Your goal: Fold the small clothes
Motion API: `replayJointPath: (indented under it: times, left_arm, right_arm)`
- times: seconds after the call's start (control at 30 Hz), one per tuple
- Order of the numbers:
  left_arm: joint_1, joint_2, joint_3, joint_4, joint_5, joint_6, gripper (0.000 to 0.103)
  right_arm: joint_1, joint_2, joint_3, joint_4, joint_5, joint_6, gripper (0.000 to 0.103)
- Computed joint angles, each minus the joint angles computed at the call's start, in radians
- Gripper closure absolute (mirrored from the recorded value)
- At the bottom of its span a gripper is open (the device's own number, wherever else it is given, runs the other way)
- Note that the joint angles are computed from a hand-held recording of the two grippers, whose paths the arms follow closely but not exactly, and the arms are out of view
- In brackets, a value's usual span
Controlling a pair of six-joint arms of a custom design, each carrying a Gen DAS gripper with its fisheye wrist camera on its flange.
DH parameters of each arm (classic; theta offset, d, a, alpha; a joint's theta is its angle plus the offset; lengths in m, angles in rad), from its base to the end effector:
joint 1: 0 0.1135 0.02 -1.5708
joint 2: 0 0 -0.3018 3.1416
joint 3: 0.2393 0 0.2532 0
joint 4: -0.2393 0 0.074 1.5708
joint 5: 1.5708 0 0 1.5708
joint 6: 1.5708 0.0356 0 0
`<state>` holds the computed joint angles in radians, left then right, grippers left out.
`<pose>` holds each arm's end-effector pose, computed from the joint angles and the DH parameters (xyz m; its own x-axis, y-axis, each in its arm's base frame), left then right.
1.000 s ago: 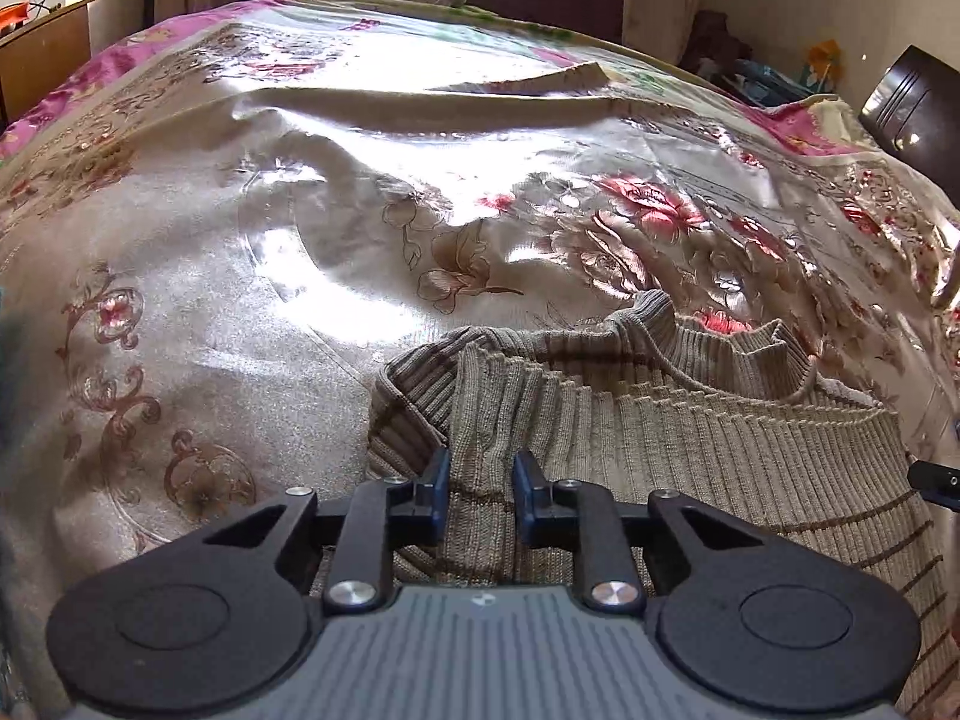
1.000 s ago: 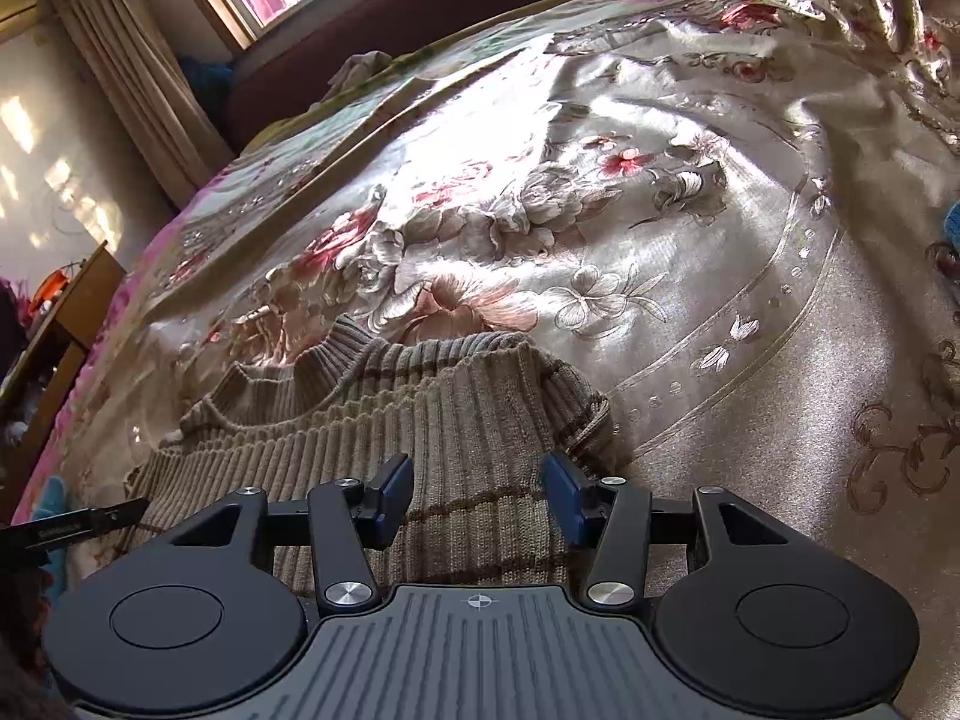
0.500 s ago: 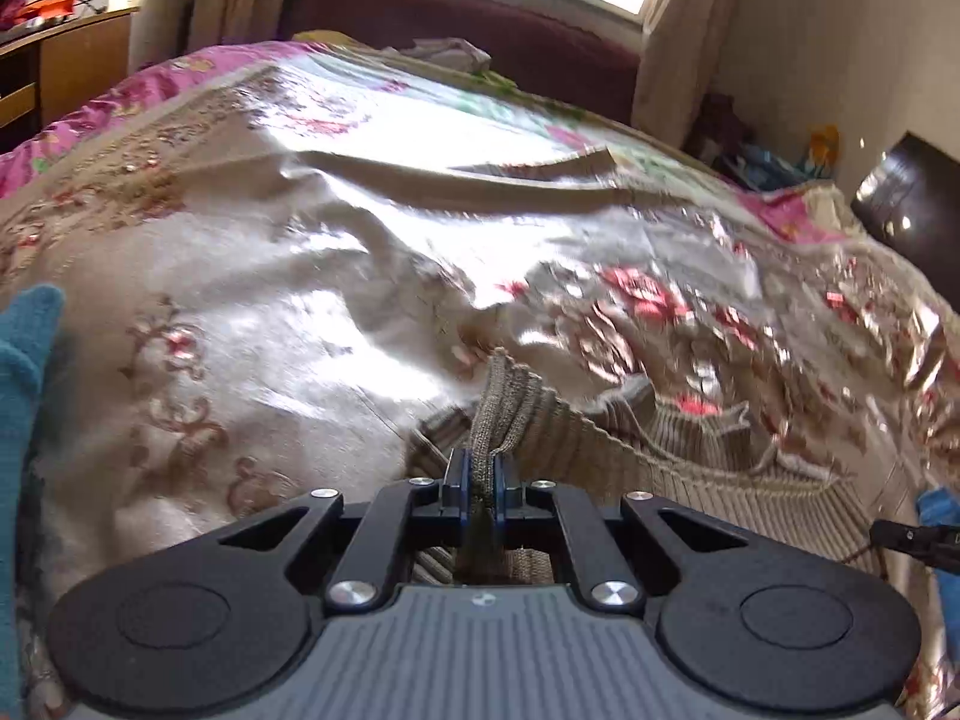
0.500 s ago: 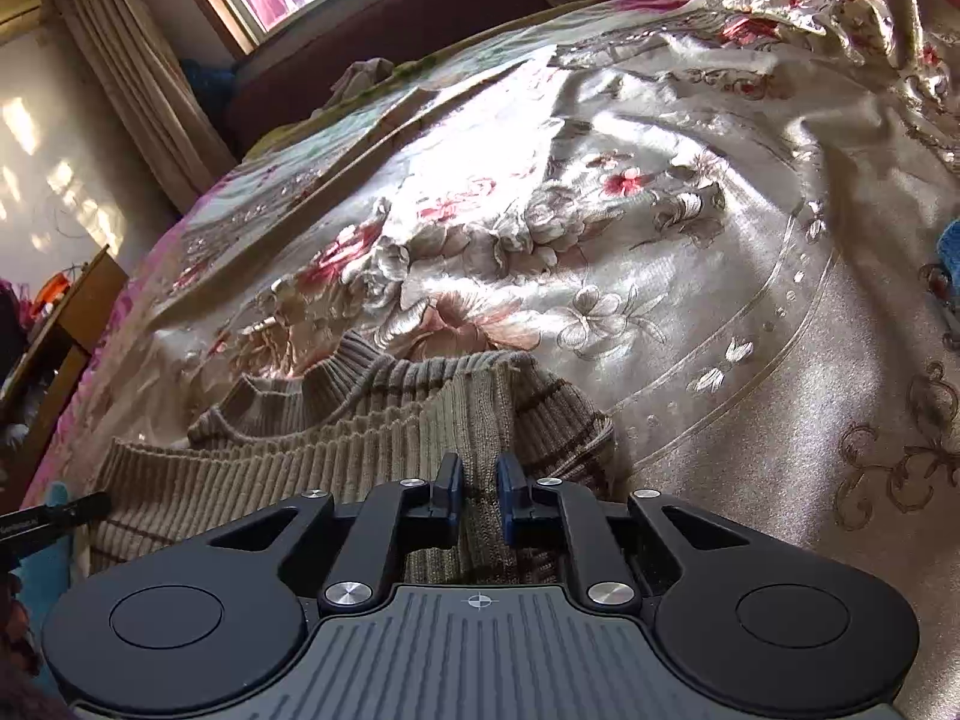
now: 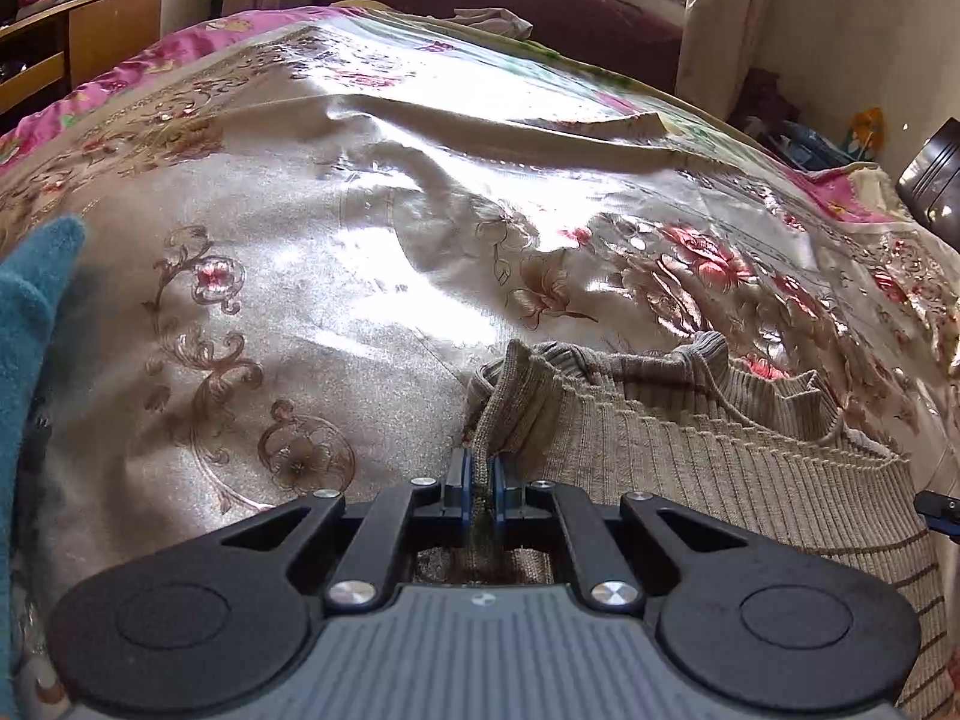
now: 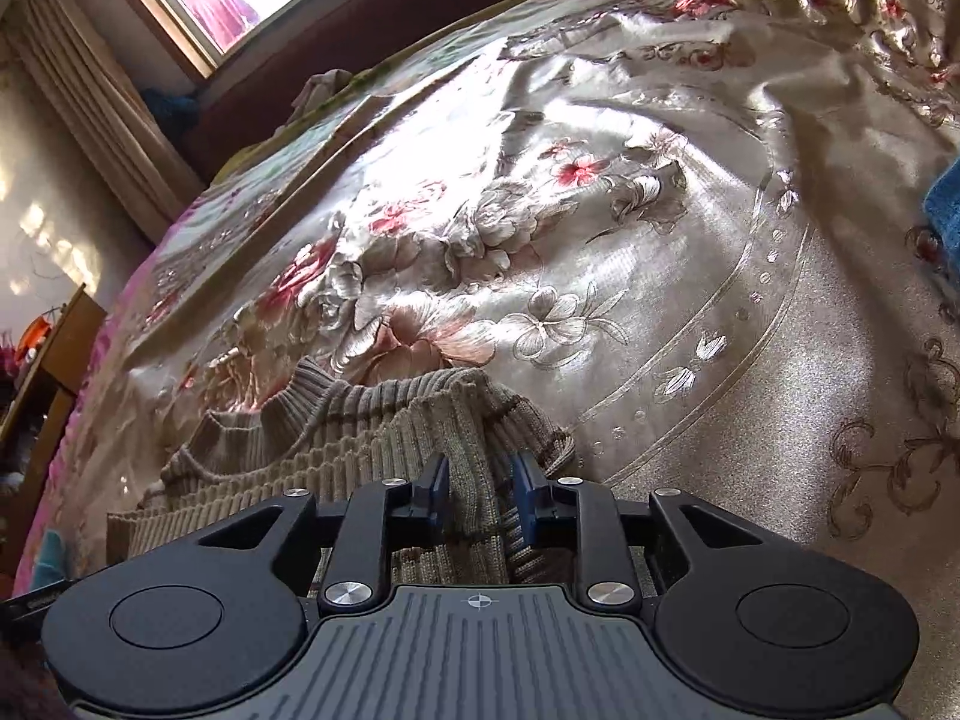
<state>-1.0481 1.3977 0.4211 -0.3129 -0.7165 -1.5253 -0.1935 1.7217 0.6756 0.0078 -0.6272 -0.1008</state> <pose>0.1118 -0.1473 0.1437 -0.5836 -0.4960 -0.6429 -0.4535 0.8559 -0.2486 0.2913 -0.0358 0.1405 -0.8274 0.0791 -0.5560 -0.2211 0.8642 0.4520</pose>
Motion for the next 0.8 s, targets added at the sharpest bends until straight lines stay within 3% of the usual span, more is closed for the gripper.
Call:
replayJointPath:
  times: [0.1, 0.2, 0.37, 0.57, 0.77, 0.8]
  left_arm:
    - [-0.004, 0.002, 0.006, -0.011, -0.002, -0.003, 0.09]
    - [-0.015, -0.017, 0.005, -0.034, -0.016, -0.027, 0.09]
    - [-0.037, -0.018, 0.026, -0.11, -0.048, -0.059, 0.09]
    - [-0.017, 0.086, 0.023, -0.054, -0.041, -0.066, 0.09]
    - [-0.037, 0.033, 0.046, -0.171, -0.086, -0.114, 0.09]
    - [-0.039, 0.046, 0.057, -0.197, -0.097, -0.135, 0.095]
  right_arm:
    - [0.021, 0.027, 0.014, 0.015, 0.004, 0.003, 0.077]
    - [0.03, 0.032, 0.032, -0.027, -0.022, -0.013, 0.096]
    - [-0.016, -0.063, 0.01, -0.017, -0.051, -0.012, 0.098]
    - [0.034, 0.028, -0.001, 0.093, 0.124, -0.008, 0.099]
    - [0.028, -0.003, -0.029, 0.153, 0.087, 0.026, 0.099]
    - [0.027, -0.004, -0.03, 0.163, 0.084, 0.036, 0.099]
